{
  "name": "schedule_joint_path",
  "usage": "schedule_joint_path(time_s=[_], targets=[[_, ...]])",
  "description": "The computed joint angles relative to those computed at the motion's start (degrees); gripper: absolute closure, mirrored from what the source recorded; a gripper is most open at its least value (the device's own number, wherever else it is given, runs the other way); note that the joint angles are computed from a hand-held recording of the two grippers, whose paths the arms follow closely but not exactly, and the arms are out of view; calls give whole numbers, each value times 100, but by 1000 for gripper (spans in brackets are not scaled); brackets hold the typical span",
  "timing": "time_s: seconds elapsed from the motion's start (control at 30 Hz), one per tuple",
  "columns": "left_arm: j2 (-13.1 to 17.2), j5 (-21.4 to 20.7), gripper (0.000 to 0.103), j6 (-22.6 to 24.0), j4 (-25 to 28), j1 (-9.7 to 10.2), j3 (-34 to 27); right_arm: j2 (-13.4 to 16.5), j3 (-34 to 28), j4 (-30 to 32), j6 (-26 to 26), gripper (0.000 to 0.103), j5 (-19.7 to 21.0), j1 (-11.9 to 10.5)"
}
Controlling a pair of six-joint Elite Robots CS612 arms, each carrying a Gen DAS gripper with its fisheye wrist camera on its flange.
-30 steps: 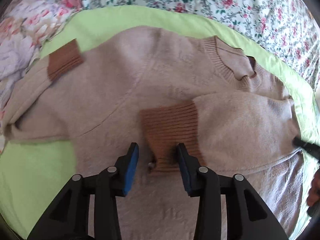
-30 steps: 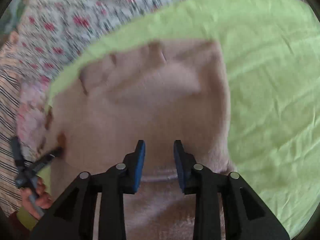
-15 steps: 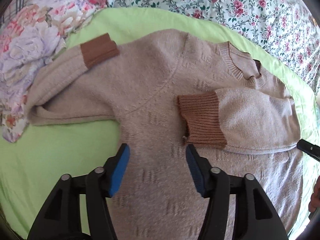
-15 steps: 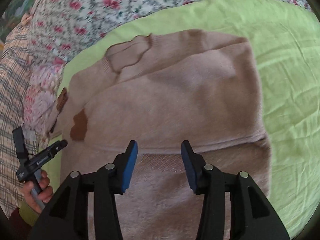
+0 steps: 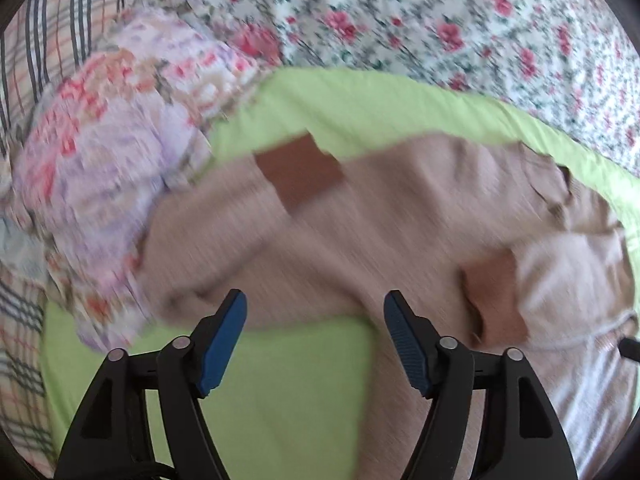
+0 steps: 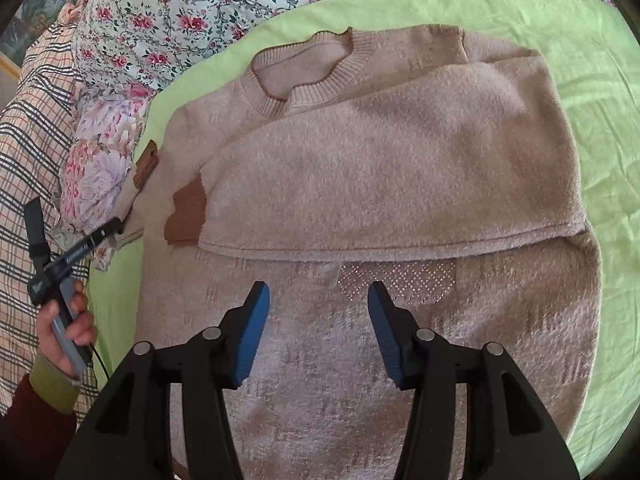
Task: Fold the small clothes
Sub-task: 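Lay the sleeve across the sweater and open both grippers, then grasp the other brown cuff with the left gripper and fold it across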
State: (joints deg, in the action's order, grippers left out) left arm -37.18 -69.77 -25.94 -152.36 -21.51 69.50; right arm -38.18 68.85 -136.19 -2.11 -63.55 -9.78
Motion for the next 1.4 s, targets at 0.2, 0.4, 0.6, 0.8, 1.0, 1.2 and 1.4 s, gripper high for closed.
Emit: schedule_joint_path(time_s=[0.2,0.4,0.6,0.8,1.0,1.2,1.4], targets=[[562,308,21,422,514,192,-1047,56,-93,176,52,50,-3,22],[1166,-47,20,670,1513,331,-2100,42,-93,209,128,50,12,35],[1263,-146,71,629,1384,392,-2136,-41,28,79,238,50,-45,19],[877,-257,97,119,662,390,-1541,-106,131,-144,196,50,98,7],[461,-848,97,-63,-621,167,-921,-169,236,-323,276,50,340,-60],[558,-1487,97,230,-812,-265,-1195,-248,424,-761,767,50,416,-247],[962,-1888,97,729,-317,-712,-1785,-345,696,-1313,1417,50,318,-483]])
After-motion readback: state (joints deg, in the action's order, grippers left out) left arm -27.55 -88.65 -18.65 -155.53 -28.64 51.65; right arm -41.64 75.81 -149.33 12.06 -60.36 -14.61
